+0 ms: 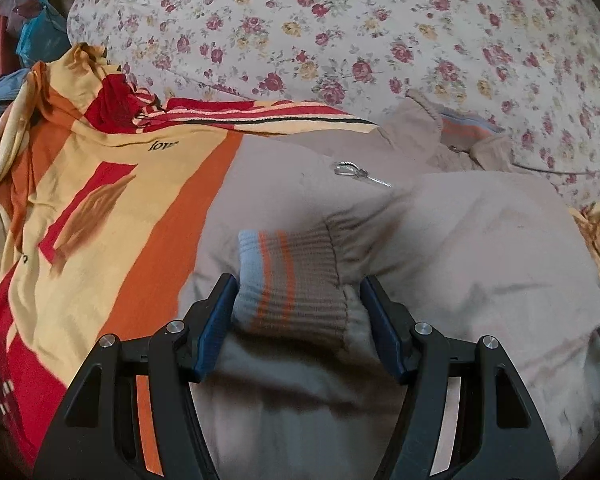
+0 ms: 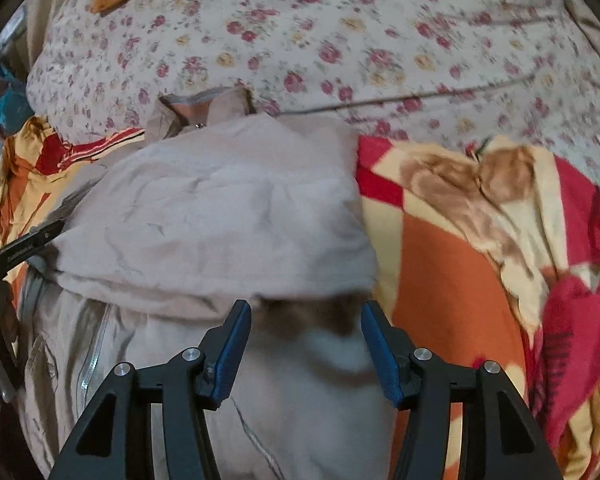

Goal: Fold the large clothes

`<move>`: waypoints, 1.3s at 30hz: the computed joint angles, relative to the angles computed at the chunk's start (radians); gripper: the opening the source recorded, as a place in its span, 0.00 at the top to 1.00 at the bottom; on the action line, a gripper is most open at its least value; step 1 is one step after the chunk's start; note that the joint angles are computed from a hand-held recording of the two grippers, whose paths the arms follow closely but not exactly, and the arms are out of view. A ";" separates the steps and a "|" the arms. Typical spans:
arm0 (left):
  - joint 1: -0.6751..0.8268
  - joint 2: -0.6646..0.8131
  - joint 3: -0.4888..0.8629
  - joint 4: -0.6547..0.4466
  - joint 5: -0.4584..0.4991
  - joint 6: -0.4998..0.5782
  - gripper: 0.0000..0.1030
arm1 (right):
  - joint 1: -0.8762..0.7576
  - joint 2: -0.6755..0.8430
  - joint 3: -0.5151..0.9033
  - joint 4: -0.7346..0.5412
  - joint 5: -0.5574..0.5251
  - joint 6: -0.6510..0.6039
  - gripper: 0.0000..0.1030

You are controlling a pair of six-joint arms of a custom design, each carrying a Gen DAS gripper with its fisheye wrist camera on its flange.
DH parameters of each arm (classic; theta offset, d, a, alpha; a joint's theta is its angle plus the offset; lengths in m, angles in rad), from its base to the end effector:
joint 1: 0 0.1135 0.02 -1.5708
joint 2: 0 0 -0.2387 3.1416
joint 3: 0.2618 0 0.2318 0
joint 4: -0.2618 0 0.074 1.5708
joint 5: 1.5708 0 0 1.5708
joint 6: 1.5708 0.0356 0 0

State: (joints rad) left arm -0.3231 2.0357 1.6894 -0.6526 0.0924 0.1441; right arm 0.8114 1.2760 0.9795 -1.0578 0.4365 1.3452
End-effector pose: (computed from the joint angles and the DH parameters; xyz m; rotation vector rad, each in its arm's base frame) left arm 0.3946 -0.1356 0.2153 0.6299 2.4959 -0.1862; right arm 0.1521 0.1384 0.2301 0.7625 2.5459 -0.0242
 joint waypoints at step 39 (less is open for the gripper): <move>0.518 -0.680 -0.757 -0.570 0.279 0.731 0.36 | 1.094 0.080 -0.070 0.113 0.245 0.896 0.22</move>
State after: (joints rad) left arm 0.1945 1.3555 0.9328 -1.2226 0.3712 0.8753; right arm 1.9059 1.3563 0.9099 -0.9453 0.6816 2.2416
